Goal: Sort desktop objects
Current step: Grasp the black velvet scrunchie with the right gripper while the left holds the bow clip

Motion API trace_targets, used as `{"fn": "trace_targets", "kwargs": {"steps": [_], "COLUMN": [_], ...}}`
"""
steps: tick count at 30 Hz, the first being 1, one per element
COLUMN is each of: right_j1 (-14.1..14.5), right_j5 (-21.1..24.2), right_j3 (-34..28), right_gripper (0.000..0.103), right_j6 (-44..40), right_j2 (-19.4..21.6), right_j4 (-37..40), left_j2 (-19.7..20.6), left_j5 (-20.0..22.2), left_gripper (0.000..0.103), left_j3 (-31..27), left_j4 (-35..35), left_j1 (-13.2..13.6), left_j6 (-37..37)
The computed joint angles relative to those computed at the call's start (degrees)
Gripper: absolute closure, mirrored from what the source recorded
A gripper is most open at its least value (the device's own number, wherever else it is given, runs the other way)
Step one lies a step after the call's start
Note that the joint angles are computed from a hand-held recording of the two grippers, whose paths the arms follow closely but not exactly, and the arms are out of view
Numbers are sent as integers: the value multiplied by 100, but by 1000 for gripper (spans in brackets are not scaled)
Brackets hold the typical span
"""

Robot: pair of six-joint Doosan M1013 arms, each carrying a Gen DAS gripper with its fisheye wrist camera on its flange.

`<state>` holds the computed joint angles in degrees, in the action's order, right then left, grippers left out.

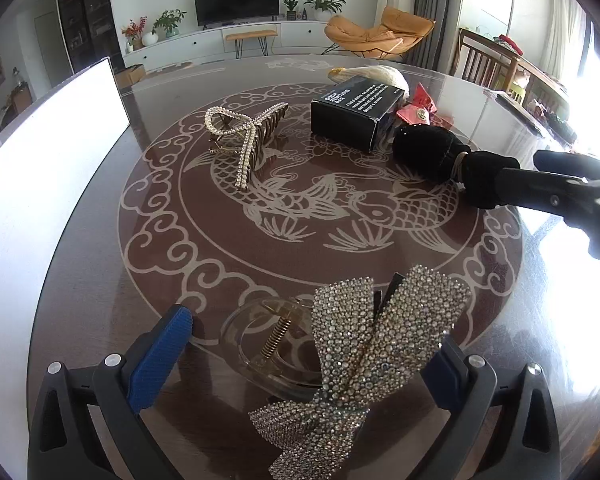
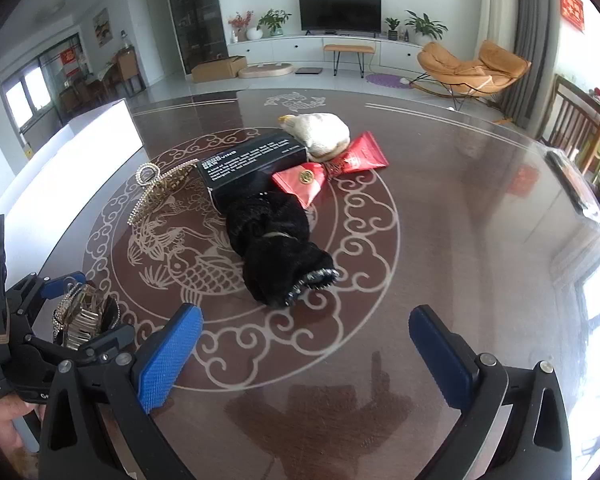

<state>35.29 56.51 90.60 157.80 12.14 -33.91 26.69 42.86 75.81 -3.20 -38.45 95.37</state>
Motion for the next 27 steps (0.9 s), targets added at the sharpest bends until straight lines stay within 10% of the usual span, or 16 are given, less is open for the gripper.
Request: {"fn": "trace_targets", "kwargs": {"steps": [8, 14, 22, 27], "right_j1": [-352, -166, 663, 646], "right_j5": [527, -105, 538, 427], "right_j3": [-1019, -522, 435, 744], "right_gripper": [5, 52, 51, 22], "right_j6": [-1687, -1006, 1115, 1492], "right_j2": [910, 633, 11, -240], "right_j4": [1067, 738, -426, -432], "left_j2": [1, 2, 6, 7], "left_j5": [-1, 2, -2, -2], "left_gripper": [0, 0, 0, 0], "left_j3": [-1, -2, -10, -11], "left_j4": [-2, 0, 13, 13], "left_j1": [1, 0, 6, 6], "left_j6": [1, 0, 1, 0]}}
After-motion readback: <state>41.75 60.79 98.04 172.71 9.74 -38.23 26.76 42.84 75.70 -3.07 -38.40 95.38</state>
